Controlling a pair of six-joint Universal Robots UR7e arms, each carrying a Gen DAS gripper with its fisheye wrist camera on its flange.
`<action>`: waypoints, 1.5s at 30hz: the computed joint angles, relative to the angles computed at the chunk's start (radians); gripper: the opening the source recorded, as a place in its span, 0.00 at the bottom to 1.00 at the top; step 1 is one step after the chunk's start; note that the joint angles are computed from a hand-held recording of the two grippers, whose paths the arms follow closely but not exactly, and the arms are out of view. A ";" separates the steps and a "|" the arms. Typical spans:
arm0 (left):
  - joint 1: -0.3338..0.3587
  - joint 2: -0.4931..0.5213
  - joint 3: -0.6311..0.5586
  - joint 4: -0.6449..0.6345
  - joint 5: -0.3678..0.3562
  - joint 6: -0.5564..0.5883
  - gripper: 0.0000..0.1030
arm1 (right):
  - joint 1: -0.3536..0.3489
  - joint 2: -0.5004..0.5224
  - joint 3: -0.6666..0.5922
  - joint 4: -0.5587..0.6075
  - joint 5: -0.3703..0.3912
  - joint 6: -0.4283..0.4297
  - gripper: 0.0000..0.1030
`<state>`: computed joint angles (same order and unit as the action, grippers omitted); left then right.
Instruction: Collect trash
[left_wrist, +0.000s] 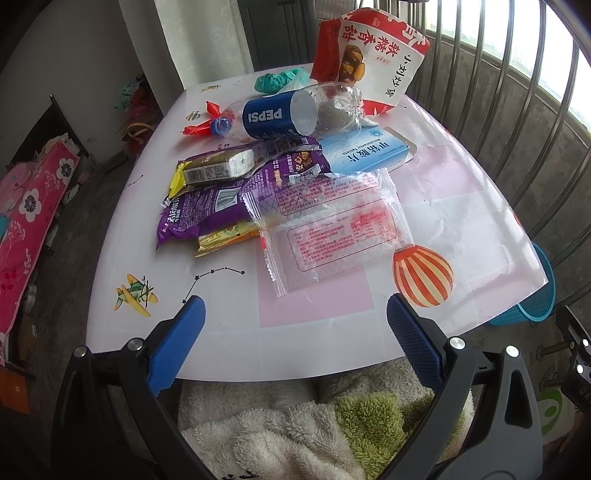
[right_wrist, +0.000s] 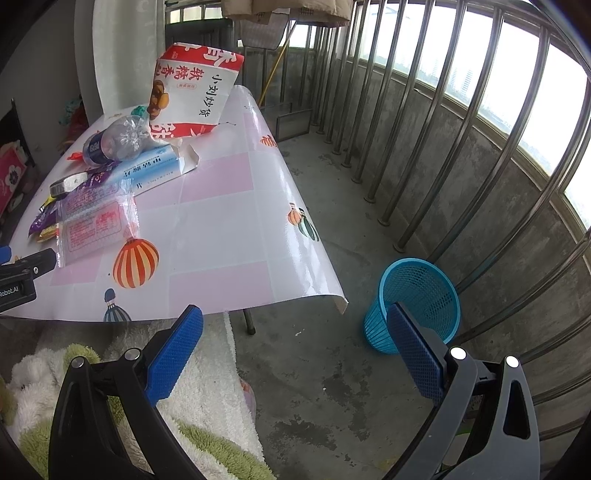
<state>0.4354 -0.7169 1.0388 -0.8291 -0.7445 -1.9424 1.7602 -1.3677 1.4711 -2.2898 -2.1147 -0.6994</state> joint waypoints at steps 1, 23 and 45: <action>0.000 0.000 0.000 0.000 0.000 0.000 0.92 | 0.000 0.000 0.000 0.000 -0.001 -0.001 0.94; 0.013 -0.044 0.067 -0.071 0.006 0.037 0.92 | -0.009 0.016 -0.026 0.029 0.024 0.043 0.94; -0.006 -0.464 0.747 -1.121 0.286 0.541 0.92 | 0.081 0.276 -0.231 0.315 0.368 0.157 0.48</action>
